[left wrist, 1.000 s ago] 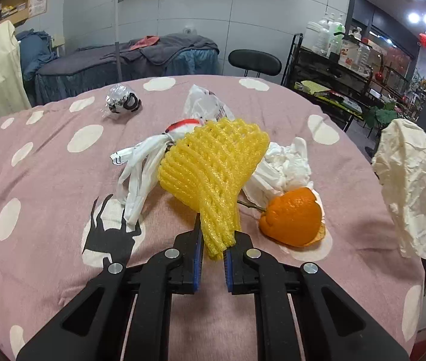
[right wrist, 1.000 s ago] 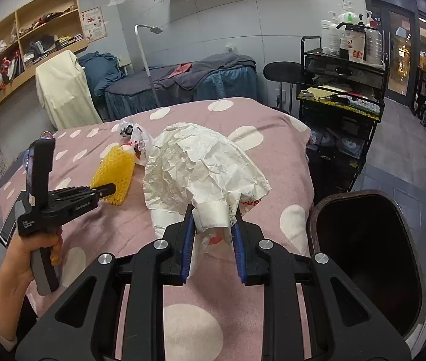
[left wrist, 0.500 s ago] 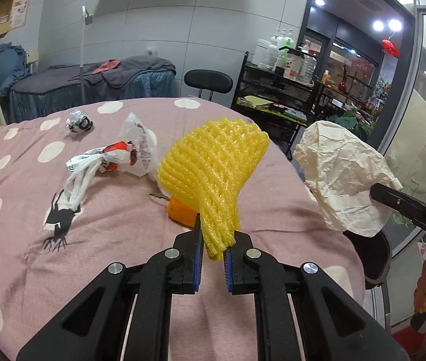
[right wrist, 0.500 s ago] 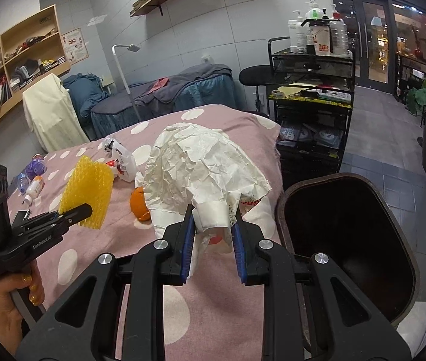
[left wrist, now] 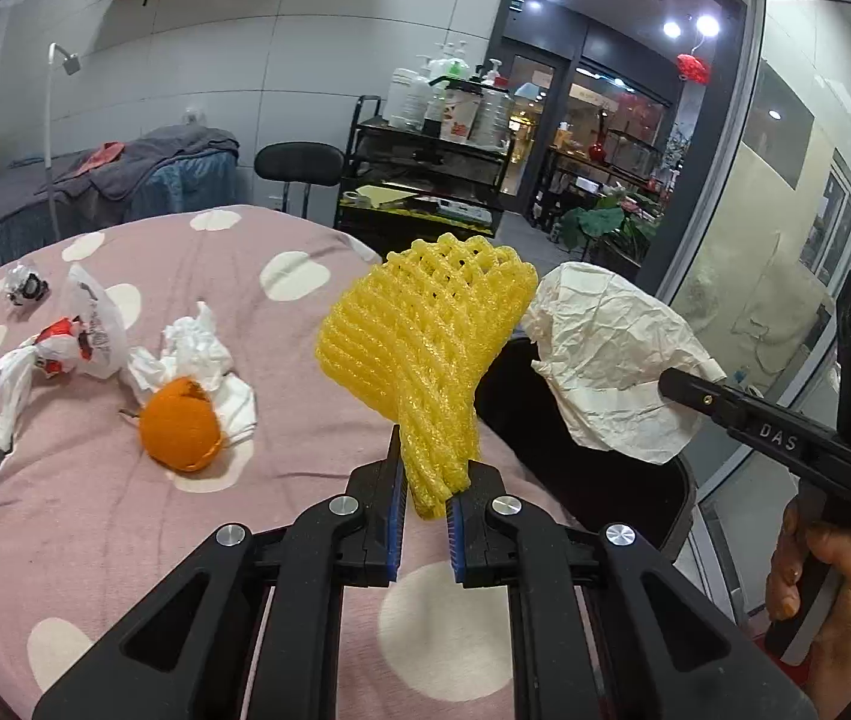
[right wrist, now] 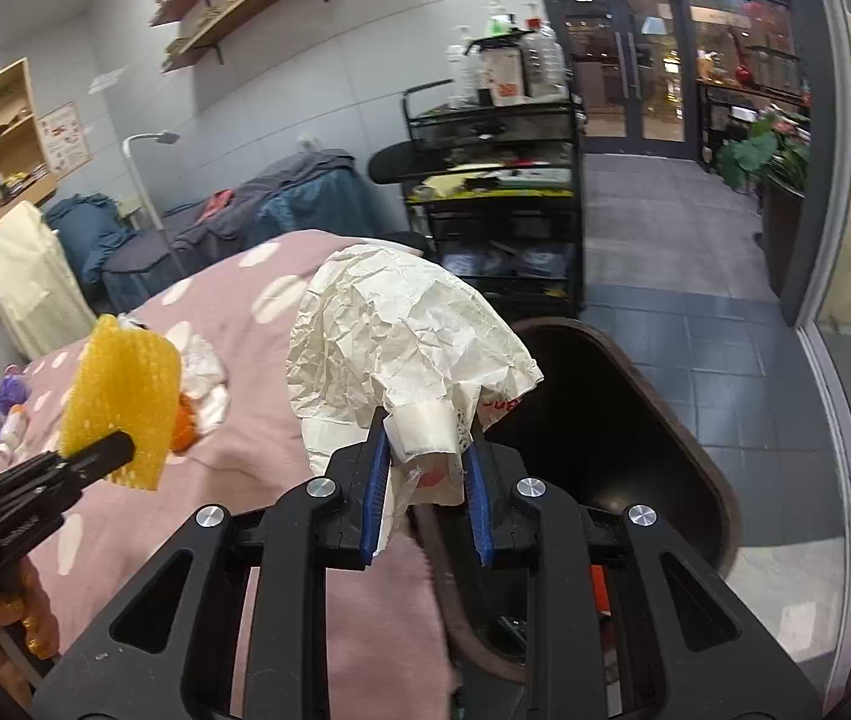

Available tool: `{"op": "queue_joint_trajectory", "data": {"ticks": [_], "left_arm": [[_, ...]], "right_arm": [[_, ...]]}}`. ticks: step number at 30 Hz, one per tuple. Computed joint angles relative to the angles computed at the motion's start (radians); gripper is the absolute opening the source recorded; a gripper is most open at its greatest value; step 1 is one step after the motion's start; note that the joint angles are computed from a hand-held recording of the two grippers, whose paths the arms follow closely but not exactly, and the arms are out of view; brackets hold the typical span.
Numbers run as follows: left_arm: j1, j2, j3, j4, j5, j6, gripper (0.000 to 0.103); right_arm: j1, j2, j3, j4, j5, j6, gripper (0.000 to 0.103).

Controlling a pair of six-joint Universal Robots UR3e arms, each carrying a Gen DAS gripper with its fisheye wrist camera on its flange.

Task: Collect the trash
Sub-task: 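Drop the paper bag into the brown bin with the right tool while the left tool carries the yellow net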

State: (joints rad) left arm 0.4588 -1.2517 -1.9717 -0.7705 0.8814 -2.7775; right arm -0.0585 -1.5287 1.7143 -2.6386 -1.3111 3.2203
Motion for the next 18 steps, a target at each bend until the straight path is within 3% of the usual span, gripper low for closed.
{"op": "queue_joint_trajectory", "data": {"ticks": [8, 9, 11, 12, 13, 18], "left_arm": [[-0.181, -0.108, 0.065, 0.078, 0.054, -0.073, 0.012], [-0.197, -0.123, 0.075, 0.081, 0.059, -0.078, 0.012], [-0.223, -0.149, 0.093, 0.077, 0.063, -0.079, 0.012], [-0.237, -0.161, 0.099, 0.078, 0.068, -0.082, 0.012], [-0.251, -0.177, 0.11, 0.08, 0.074, -0.084, 0.012], [-0.315, -0.232, 0.139, 0.091, 0.11, -0.095, 0.012]], "right_arm": [[-0.072, 0.034, 0.07, 0.002, -0.056, 0.009, 0.024], [-0.082, 0.046, 0.078, -0.002, -0.05, 0.013, 0.029], [-0.098, 0.063, 0.101, -0.023, -0.046, 0.026, 0.048], [-0.102, 0.071, 0.113, -0.038, -0.048, 0.031, 0.062], [-0.104, 0.077, 0.127, -0.057, -0.058, 0.035, 0.069], [-0.132, 0.081, 0.161, -0.08, -0.066, 0.036, 0.069]]}}
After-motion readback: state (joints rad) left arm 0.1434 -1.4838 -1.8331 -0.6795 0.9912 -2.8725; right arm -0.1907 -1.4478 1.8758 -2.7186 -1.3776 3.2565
